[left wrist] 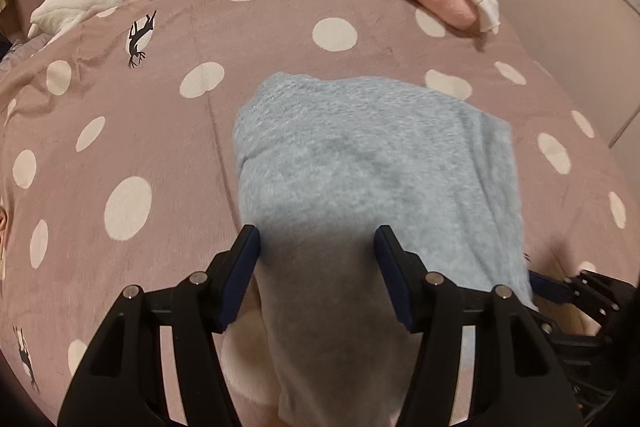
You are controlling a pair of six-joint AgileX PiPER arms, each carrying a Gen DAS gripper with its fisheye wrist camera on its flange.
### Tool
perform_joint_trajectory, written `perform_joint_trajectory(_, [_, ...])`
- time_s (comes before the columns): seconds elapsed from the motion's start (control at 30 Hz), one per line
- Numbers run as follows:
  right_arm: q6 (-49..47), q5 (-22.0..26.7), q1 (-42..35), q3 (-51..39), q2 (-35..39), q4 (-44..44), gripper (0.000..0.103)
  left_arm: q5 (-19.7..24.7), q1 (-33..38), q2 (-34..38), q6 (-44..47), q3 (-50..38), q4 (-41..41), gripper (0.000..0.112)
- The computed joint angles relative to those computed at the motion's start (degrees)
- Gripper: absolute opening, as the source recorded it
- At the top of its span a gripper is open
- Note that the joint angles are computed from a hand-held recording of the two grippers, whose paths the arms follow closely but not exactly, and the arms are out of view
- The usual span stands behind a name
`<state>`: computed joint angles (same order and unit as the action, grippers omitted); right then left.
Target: Fold small clothes
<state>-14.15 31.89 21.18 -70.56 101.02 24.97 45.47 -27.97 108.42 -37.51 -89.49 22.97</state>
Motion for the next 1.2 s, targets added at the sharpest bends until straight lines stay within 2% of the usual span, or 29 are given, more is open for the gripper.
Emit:
perform_joint_trajectory(0.1, [-0.4, -0.3, 0.0, 0.2, -0.1, 0.3, 0.038, 1.4, -0.2, 1.7, 0.8, -1.4, 1.1, 0.061])
perform_joint_trajectory(0.37, [-0.4, -1.0, -0.3, 1.1, -0.3, 1.5, 0.040, -0.6, 0.8, -0.4, 0.8, 1.8, -0.2, 0.065])
perform_joint_trajectory(0.47, [0.8, -0.9, -0.1, 0.9, -0.3, 0.5, 0.042, -2.2, 1.6, -2.6, 1.0, 4.5, -3.4, 0.068])
perform_joint_trajectory(0.5, [1.5, -0.8, 0.0, 0.8, -0.3, -0.1, 0.044, -2.6, 1.6, -3.3, 0.8, 5.4, -4.1, 0.072])
perform_joint_trajectory(0.57, [3.5, -0.7, 0.0, 0.6, -0.3, -1.6, 0.053, -4.3, 2.6, -5.8, 1.3, 8.8, -6.7, 0.079])
perform_joint_trajectory(0.6, [3.9, -0.6, -0.2, 0.7, -0.4, -1.7, 0.055, -4.9, 3.1, -6.9, 1.7, 10.1, -8.0, 0.082])
perform_joint_trajectory(0.8, [2.9, 0.3, -1.8, 2.3, -1.9, 2.1, 0.064, -7.5, 7.7, -13.0, 8.1, 17.0, -20.0, 0.094])
perform_joint_trajectory(0.9, [-0.8, 1.0, -3.6, 3.8, -2.7, 8.0, 0.067, -7.6, 8.6, -14.9, 9.5, 19.1, -22.8, 0.096])
perform_joint_trajectory(0.97, [-6.1, 2.0, -5.7, 5.3, -3.1, 15.4, 0.069, -7.5, 8.9, -15.7, 10.7, 20.3, -24.7, 0.096])
perform_joint_trajectory(1.1, [-18.1, 7.1, -10.9, 8.5, -3.4, 31.9, 0.080, -7.4, 10.9, -16.7, 16.2, 21.8, -32.1, 0.097])
perform_joint_trajectory(1.2, [-22.8, 10.9, -13.7, 10.4, -3.1, 39.8, 0.086, -7.5, 12.7, -17.3, 21.2, 22.8, -39.4, 0.100])
